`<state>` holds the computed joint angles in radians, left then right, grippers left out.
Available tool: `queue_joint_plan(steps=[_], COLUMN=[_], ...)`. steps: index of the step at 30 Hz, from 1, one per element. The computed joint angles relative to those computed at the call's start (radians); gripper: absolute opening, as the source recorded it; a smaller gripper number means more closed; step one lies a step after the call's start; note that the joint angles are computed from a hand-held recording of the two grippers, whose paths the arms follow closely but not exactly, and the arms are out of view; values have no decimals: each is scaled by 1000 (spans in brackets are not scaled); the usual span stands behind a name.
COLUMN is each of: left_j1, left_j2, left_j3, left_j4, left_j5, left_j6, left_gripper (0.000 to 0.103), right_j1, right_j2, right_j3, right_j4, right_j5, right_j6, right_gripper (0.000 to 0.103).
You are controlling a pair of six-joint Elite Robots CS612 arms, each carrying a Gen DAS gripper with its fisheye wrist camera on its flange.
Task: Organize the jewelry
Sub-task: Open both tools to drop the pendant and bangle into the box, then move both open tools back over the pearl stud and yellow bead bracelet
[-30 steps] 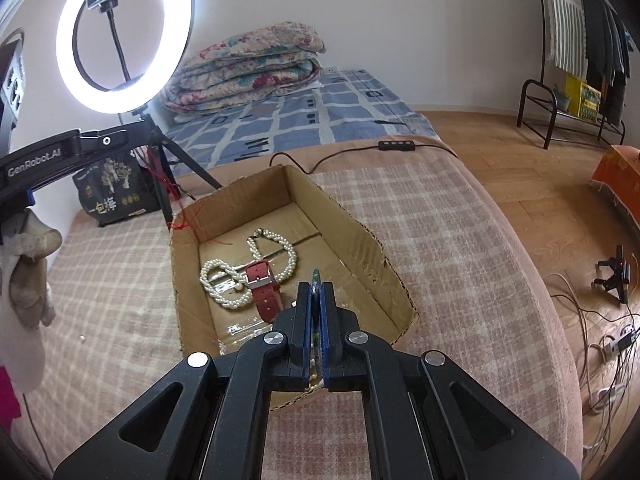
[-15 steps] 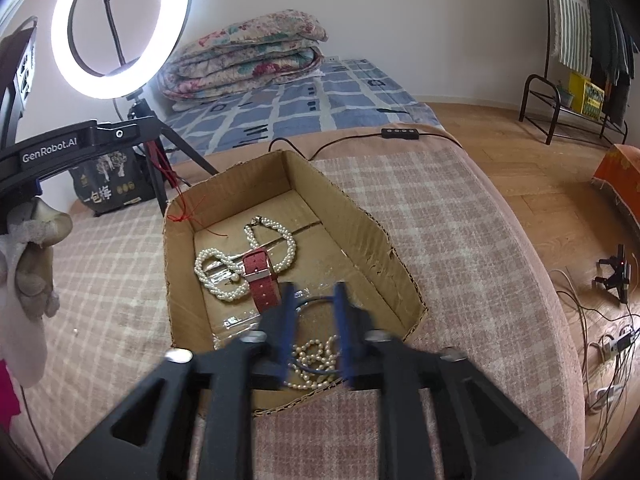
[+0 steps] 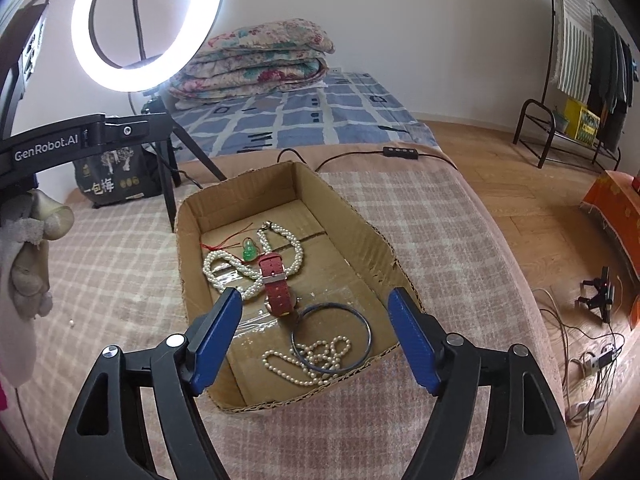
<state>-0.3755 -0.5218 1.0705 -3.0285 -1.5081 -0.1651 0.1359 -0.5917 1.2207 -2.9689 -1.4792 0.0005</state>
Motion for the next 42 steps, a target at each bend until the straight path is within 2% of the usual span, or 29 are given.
queue_joint_plan(steps=[13,20,25,29,33,38,42], left_j1=[19,45,58,72,88,97,104], left_j2=[-124,-198,-238,-258,-264,-254,-235], left_j3=[200,340,420,469,512,553,562], left_j4=[-109,-180,-205,-213,-228,-245,-238], left_j5=[36,62,113,120,103,89,69], left_j6=[-5,-36,-49,-63,-105,-141,-170], left_gripper=[59,59,59,60,60,60,59], right_j1=[19,32,46,56,62,76,95], right_j2=[-57,-85,-100,-115,-128,-141,-148], right_j3=[74,123,157,182,212,257,285], right_j4=[-47,-72,-88,-69,-66,-55,-15], right_j5=[3,43,72,104,143,177,178], right_j6=[-45,-118,-178,-224,-224,-242,-314], right_gripper=[76,77,77,77,77,81,81])
